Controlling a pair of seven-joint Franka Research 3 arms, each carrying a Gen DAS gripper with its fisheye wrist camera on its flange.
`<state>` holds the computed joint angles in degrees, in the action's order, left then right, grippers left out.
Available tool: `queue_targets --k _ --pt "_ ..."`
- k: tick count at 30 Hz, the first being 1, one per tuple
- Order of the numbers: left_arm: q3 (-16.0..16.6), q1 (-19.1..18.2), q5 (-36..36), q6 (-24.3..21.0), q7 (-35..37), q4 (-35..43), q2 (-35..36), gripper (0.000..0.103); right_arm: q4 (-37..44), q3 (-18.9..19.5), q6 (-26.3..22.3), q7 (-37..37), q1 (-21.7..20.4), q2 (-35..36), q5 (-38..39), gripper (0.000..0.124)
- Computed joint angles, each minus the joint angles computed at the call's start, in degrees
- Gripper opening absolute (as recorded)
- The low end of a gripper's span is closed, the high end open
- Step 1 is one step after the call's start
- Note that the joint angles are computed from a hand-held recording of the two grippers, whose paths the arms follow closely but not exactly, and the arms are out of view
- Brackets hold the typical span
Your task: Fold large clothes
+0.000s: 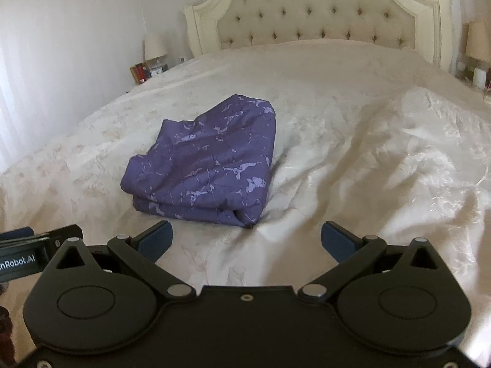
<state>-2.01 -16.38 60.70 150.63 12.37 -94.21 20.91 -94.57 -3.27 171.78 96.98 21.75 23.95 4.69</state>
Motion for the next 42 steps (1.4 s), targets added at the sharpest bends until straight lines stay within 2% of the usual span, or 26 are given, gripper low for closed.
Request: queue_targets --k 4,6,8,10,11,12,14,16,21,33,42 --pt "-0.06 -0.99 0.72 -3.18 0.02 0.28 -0.15 0.094 -1.1 -5.66 1.81 4.71 4.75 -0.36 -4.48 0.102" --pt "-0.18 -1.23 1.14 -4.61 0.18 0.48 -0.17 0.094 -1.89 -10.4 2.63 9.56 8.58 -0.57 -7.57 0.102" --pt "-0.31 -1.38 1.48 -5.66 -0.11 0.62 -0.18 0.094 -2.29 -16.57 2.0 16.12 13.5 -0.57 -11.98 0.102" --pt "-0.59 -1.03 1.1 -5.57 0.09 0.47 -0.31 0.094 -1.95 -19.68 0.33 20.36 15.88 -0.41 -15.54 0.102" --pt "-0.73 -0.82 0.8 -5.3 0.25 0.33 -0.39 0.094 -1.8 -19.83 -0.29 21.32 15.91 -0.42 -16.6 0.102" --pt "-0.83 -0.61 0.45 -5.08 0.48 0.19 -0.49 0.094 -1.86 -18.64 -0.23 21.22 14.82 -0.58 -16.8 0.102" --pt "-0.94 -0.45 0.15 -4.8 0.71 0.01 -0.56 0.094 -2.16 -13.1 0.22 18.46 10.12 -1.22 -15.0 0.102" --pt "-1.01 -0.34 -0.18 -4.56 0.9 -0.1 -0.56 0.094 -2.34 -9.6 0.18 16.88 7.24 -1.57 -13.96 0.102" --pt "-1.24 0.2 -2.13 -3.41 1.59 -0.53 -0.52 0.094 -2.38 -5.92 -0.29 14.53 4.52 -1.68 -12.52 0.102" --pt "-0.91 0.01 -4.53 -3.0 3.51 -0.22 0.05 0.094 -1.87 -3.39 -1.41 12.39 2.45 -1.37 -8.76 0.102" --pt "-0.81 0.07 -4.96 -2.86 4.15 -0.23 0.12 0.094 -1.92 -2.93 -1.74 11.61 2.35 -1.35 -7.5 0.102"
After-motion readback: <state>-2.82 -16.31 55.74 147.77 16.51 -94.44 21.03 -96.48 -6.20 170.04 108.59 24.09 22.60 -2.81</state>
